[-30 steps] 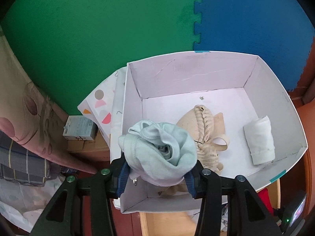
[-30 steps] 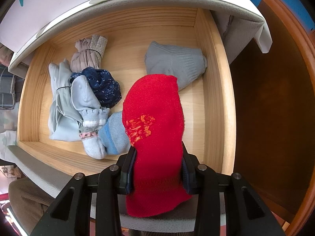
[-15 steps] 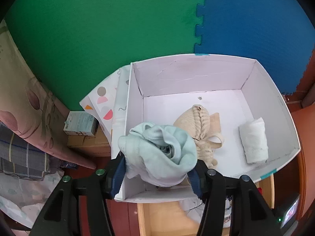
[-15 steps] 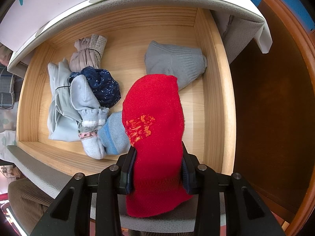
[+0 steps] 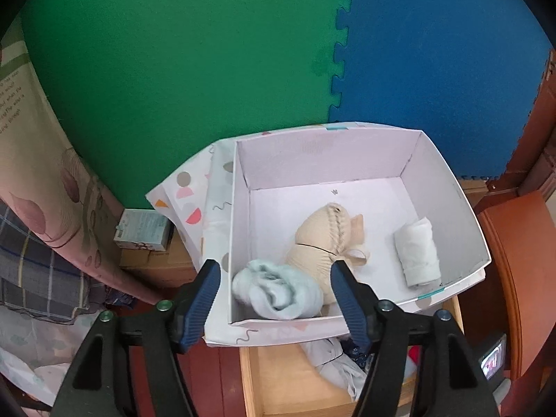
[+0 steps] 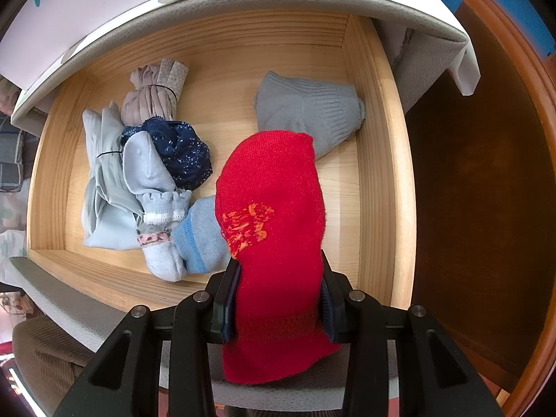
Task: Take underwear out of drawer
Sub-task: 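Move the left tool back over the open drawer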
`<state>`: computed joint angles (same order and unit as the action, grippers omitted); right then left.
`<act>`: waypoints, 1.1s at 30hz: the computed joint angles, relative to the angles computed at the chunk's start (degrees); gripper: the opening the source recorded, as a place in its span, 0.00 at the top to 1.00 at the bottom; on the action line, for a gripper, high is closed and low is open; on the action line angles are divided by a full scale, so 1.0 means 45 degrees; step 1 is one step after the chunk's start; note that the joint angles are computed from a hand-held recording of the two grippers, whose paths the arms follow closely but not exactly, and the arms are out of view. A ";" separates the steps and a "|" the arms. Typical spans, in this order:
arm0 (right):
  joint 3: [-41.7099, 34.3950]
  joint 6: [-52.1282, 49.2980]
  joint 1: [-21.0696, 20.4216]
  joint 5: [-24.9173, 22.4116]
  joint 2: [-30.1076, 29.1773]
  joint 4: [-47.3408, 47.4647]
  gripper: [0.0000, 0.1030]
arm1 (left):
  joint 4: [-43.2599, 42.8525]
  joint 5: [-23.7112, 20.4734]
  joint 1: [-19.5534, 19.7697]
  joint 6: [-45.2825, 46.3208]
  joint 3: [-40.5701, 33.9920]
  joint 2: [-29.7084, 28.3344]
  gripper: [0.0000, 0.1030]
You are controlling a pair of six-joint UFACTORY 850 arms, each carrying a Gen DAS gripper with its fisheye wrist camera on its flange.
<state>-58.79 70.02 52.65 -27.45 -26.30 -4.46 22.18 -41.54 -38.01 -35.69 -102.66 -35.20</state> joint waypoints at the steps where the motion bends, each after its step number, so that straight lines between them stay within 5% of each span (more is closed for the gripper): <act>1: -0.0009 -0.0021 -0.0002 -0.0039 -0.0001 -0.0032 0.65 | 0.0038 0.0000 -0.0014 -0.0042 -0.0005 0.0066 0.34; 12: -0.0081 -0.0143 -0.0012 -0.0093 -0.0069 0.0026 0.65 | 0.0550 0.0548 -0.0274 -0.0676 0.2466 0.1632 0.34; 20: 0.0032 0.0026 -0.0038 0.0004 0.0022 -0.0112 0.65 | 0.2236 0.1065 -0.0865 -0.3515 0.5461 0.2667 0.34; 33: -0.0089 0.0995 0.0234 -0.0420 0.0194 -0.1195 0.68 | 0.3077 0.1558 -0.1743 -0.6121 0.7633 0.2003 0.34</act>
